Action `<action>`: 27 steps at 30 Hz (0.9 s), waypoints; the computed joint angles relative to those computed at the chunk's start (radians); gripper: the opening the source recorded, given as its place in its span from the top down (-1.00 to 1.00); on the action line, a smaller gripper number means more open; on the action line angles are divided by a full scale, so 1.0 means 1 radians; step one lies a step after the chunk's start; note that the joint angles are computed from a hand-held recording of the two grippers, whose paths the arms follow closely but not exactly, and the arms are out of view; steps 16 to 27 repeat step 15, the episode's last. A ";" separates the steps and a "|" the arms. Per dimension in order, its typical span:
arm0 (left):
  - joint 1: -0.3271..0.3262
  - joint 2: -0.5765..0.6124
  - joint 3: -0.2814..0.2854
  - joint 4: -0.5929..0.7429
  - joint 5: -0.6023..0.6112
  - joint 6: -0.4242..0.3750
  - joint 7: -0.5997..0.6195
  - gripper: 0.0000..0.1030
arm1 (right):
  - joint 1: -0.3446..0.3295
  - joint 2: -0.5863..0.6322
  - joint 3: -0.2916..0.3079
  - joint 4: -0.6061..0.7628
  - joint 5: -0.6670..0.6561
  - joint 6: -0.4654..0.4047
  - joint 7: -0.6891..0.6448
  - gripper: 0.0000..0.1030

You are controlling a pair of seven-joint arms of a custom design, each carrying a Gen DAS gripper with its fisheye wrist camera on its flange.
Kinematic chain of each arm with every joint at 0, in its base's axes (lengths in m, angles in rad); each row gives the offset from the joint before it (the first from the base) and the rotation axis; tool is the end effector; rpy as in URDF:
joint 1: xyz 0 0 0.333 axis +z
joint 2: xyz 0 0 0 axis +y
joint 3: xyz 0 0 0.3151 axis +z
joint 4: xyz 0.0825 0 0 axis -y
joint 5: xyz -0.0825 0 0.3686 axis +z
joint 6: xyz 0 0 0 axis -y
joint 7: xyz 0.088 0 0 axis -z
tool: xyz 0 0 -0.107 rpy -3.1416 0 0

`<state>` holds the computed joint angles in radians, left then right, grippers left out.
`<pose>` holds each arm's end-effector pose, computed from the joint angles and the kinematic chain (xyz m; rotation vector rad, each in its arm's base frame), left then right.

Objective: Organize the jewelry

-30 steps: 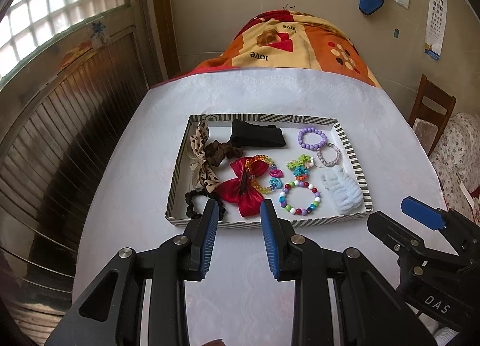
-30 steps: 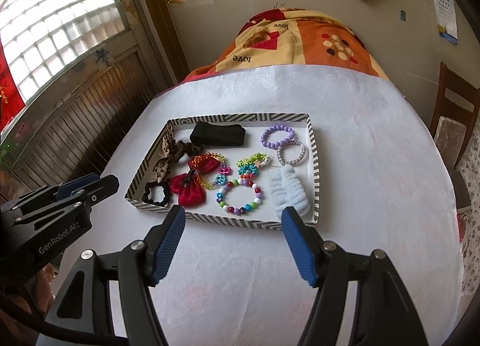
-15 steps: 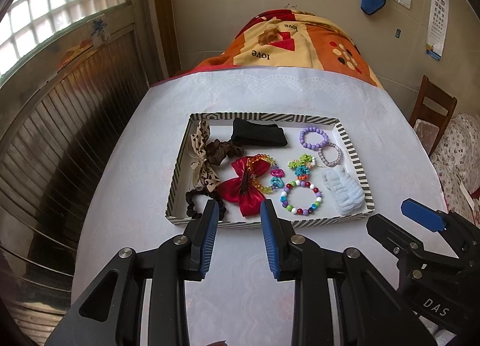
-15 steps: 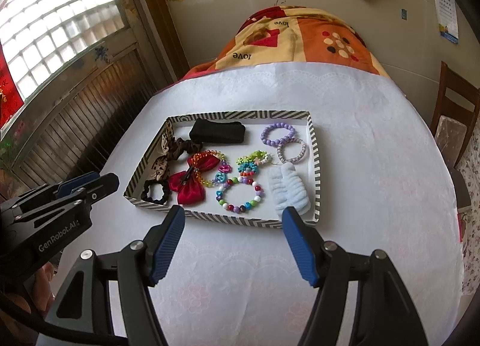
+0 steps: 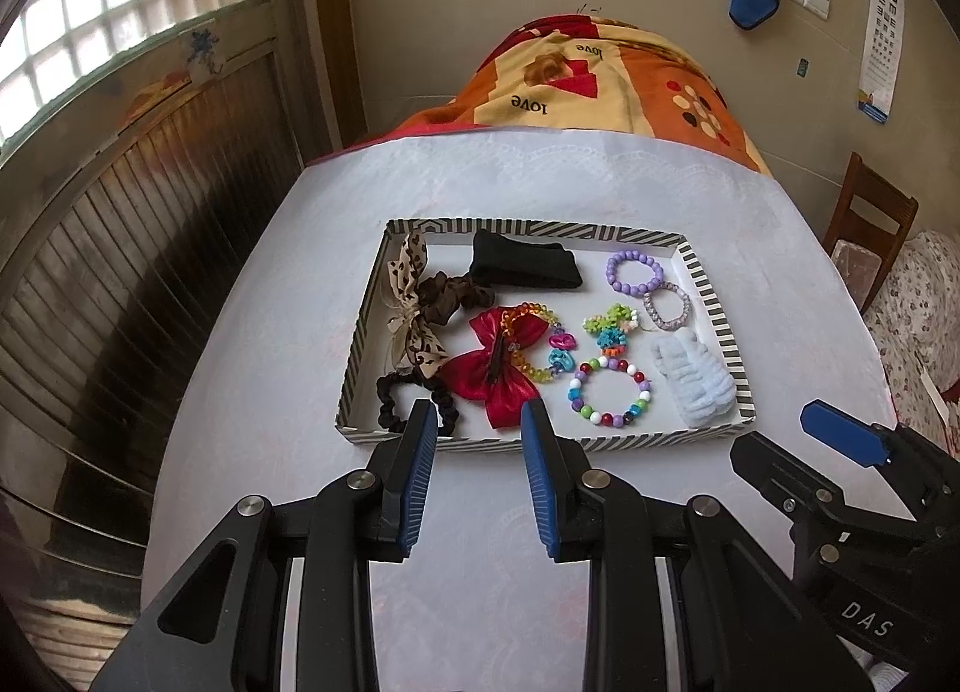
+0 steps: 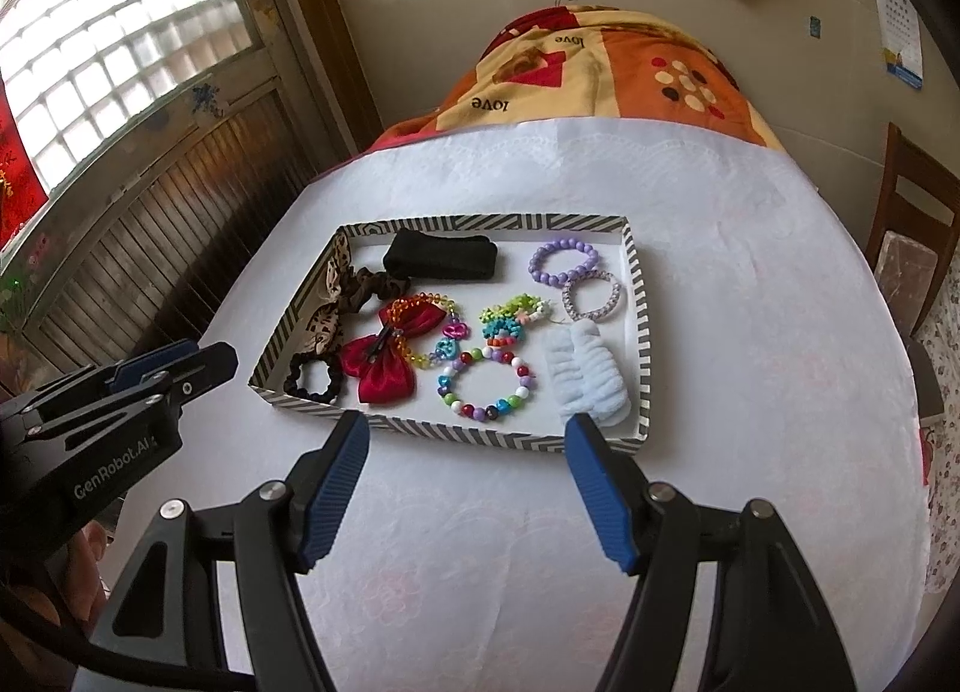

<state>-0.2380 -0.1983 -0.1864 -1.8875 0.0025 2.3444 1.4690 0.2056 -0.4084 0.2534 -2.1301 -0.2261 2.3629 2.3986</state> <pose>0.4794 -0.2278 0.6633 -1.5566 2.1843 -0.7587 0.4096 0.2233 0.6416 -1.5525 1.9908 -0.5140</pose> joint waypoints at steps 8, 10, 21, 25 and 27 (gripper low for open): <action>0.000 0.002 0.003 -0.001 -0.017 -0.006 0.010 0.63 | 0.006 0.012 -0.002 0.010 0.004 -0.004 -0.007 -0.39; -0.001 0.002 0.006 -0.003 -0.027 -0.004 0.018 0.63 | 0.008 0.013 -0.003 0.010 0.005 -0.003 -0.008 -0.39; -0.002 0.001 0.004 -0.009 -0.033 0.004 0.025 0.63 | 0.007 0.012 -0.003 0.006 0.003 0.002 0.001 -0.39; -0.002 0.001 0.004 -0.009 -0.033 0.004 0.025 0.63 | 0.007 0.012 -0.003 0.006 0.003 0.002 0.001 -0.39; -0.002 0.001 0.004 -0.009 -0.033 0.004 0.025 0.63 | 0.007 0.012 -0.003 0.006 0.003 0.002 0.001 -0.39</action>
